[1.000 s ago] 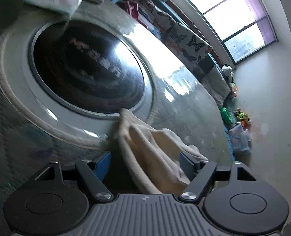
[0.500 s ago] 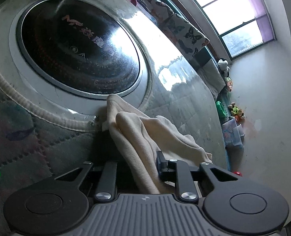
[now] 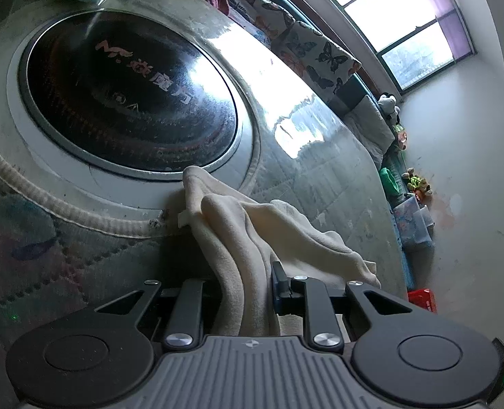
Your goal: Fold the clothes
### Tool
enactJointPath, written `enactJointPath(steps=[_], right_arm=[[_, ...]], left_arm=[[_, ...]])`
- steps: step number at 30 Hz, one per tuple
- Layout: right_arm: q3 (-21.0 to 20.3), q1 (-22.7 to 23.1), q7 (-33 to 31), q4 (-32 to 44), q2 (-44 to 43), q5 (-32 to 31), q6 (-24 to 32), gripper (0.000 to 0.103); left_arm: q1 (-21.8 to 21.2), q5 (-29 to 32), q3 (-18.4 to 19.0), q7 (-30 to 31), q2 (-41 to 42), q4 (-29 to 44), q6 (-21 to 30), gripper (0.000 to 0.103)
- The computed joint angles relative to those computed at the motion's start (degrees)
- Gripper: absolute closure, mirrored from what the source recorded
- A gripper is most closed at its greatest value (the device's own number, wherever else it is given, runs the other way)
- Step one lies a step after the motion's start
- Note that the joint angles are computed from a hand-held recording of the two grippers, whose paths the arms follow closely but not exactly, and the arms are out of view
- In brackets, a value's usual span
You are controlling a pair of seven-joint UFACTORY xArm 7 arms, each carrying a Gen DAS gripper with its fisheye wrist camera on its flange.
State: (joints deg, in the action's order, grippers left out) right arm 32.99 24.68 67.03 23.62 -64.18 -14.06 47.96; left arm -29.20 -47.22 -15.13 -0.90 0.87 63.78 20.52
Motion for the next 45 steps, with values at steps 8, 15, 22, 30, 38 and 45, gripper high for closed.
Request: enactJointPath(steps=[8,15,22,30,38,45], right_arm=[[-2.62,0.7,3.23,-6.02,-3.43,1.76,-4.85,0.064],[-2.24,0.74,5.17,-6.82,-4.84,2.14,-5.37,0.064],[-1.94,1.61,4.99,-6.38,-4.76,2.13,-7.25,0.092],[0.06,2.55,4.17,-3.95,-10.85,1.21,-0.53,0.093],[0.22,2.1,-1.45,-0.85,-19.11,0.94,13.41,0.094],[-0.61,-0.6,-8.14,0.37,-27.97,1.07,25.57,0.094]], left_arm=[[-0.32,3.66,-0.2,-2.49,0.32,0.45,-0.34,0.08],[-0.66,9.82,-0.57,-6.7,1.09,1.25,-1.15,0.08],[-1.07,18.92,-0.52,-12.1,1.04,1.36,-1.32,0.08],[-1.84,23.2,-1.5,-11.15,3.09,5.47,-1.06,0.082],[-5.21,28.22,-3.88,-12.48,10.95,15.42,0.13,0.083],[-10.42,33.56,-4.79,-14.55,20.1,27.06,2.26,0.083]])
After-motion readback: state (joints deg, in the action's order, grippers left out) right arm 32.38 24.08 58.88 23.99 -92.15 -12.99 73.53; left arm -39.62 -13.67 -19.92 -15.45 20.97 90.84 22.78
